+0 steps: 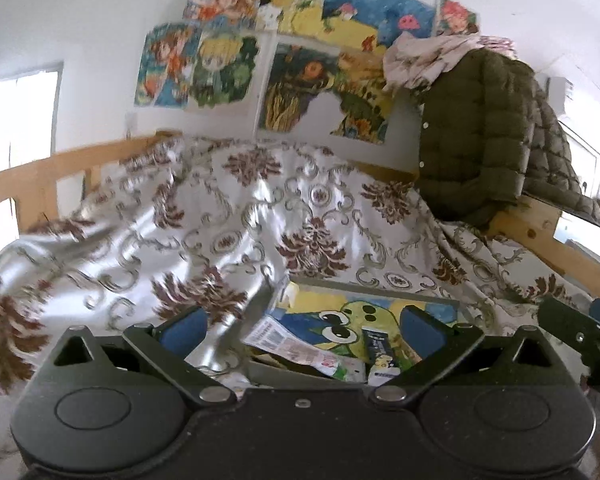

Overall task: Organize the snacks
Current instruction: 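Lift both tools away from the tray toward the remaining snacks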

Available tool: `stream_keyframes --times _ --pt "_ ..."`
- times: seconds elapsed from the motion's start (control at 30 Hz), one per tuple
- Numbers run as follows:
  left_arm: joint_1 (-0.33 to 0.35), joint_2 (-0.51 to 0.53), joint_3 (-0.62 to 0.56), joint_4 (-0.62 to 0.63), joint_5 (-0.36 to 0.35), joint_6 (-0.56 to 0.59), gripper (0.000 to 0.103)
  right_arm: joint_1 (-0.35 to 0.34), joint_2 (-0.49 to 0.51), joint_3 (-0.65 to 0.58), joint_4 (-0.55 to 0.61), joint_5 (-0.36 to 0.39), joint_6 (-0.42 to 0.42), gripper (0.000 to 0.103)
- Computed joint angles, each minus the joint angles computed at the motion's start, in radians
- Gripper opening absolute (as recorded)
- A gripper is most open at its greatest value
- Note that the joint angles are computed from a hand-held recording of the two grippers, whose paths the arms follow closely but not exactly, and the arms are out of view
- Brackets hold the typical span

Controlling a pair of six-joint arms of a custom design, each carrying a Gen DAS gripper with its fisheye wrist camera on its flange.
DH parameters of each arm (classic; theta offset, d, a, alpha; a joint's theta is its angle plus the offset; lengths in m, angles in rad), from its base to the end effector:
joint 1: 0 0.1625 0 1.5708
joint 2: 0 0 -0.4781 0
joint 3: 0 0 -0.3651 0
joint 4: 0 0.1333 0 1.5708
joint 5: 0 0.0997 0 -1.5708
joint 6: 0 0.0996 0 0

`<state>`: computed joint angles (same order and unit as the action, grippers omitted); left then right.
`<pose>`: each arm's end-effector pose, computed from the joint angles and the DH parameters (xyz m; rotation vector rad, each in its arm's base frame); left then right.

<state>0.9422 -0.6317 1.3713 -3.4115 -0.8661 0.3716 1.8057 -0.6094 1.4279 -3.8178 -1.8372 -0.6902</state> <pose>-0.2918 -0.7378 0.2533 0.6197 2.1707 -1.4444 0.2789 -0.7052 0.2547 0.7000 -1.9362 1.6654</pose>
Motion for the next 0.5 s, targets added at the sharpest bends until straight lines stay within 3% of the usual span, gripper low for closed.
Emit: stream_keyframes --times 0.3,0.5 --pt "-0.043 -0.106 0.235 -0.195 0.066 0.121 0.102 0.037 -0.052 0.198 -0.171 -0.071 0.082 0.103" --pt "-0.049 -0.193 0.361 -0.129 0.108 0.087 0.102 0.059 -0.06 0.271 -0.165 -0.135 0.122 0.103"
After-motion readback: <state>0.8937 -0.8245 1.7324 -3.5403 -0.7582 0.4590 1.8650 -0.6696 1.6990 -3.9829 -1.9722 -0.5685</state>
